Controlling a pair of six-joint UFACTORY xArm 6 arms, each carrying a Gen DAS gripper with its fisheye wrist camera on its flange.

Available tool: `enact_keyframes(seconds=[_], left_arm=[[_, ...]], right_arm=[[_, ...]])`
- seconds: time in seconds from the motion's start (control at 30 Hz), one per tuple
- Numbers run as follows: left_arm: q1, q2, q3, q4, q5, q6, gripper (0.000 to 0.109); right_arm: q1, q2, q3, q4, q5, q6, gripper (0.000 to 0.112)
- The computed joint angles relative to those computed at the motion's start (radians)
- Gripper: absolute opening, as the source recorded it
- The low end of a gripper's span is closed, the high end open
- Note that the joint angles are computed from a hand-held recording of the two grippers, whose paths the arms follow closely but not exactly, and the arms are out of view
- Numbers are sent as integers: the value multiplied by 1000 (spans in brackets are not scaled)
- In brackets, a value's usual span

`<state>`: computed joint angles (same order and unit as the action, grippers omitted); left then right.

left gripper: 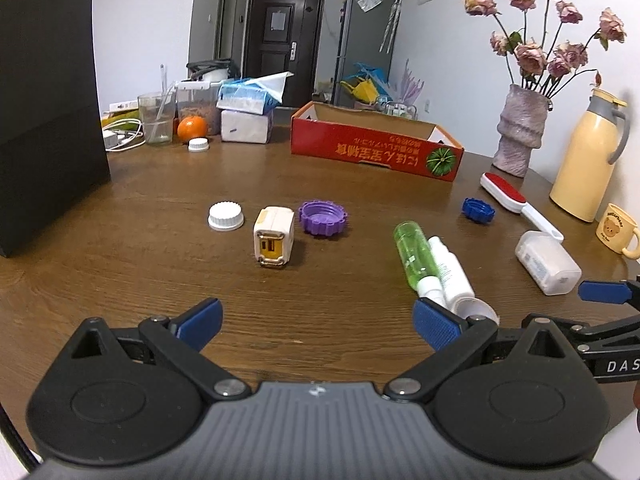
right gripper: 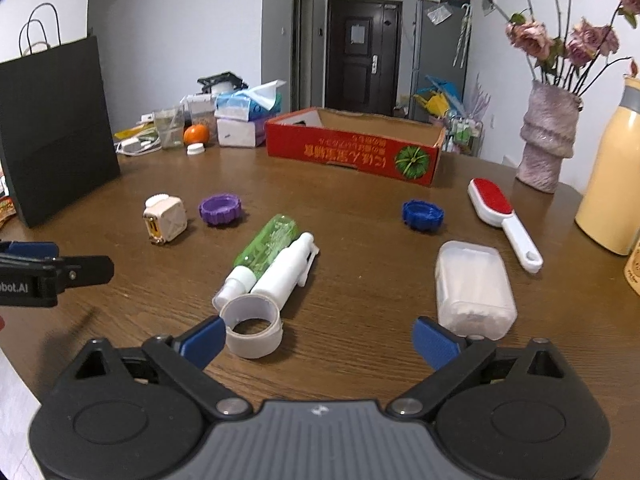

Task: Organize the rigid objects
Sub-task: 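Move the right tool to the white tape roll and close on it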

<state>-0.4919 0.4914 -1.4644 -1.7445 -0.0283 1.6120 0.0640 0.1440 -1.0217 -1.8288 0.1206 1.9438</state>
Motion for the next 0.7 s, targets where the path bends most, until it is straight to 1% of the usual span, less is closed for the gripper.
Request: enact_keyframes(seconds=[0.1, 0.23, 0.4, 0.5, 0.53, 0.57, 0.6, 0.67, 0.7], left_arm=[[4, 16, -3, 89, 0, -90, 103], [9, 35, -9, 168, 4, -163, 103], [14, 50, -9, 276, 3, -267, 103], [19, 59, -15, 323, 8, -313, 103], [19, 61, -18, 324, 8, -313, 103], [20, 63, -20, 326, 9, -313, 103], [20, 65, -20, 337, 9, -323, 103], [18, 69, -20, 366, 6, -353, 103], [17, 70, -20, 383, 5, -370, 103]], right_arm=[[-7, 40, -31, 47, -20, -50, 98], [-12, 95, -72, 122, -55, -137, 98], [-11, 156, -110, 280, -100, -321, 88], [-7, 178, -119, 376, -104, -423, 86], [-9, 185, -124, 379, -111, -427, 84], [-12, 192, -133, 366, -121, -414, 80], [-16, 198, -141, 344, -133, -393, 75], [-19, 213, -163, 289, -146, -343, 71], [-19, 219, -166, 305, -149, -363, 67]])
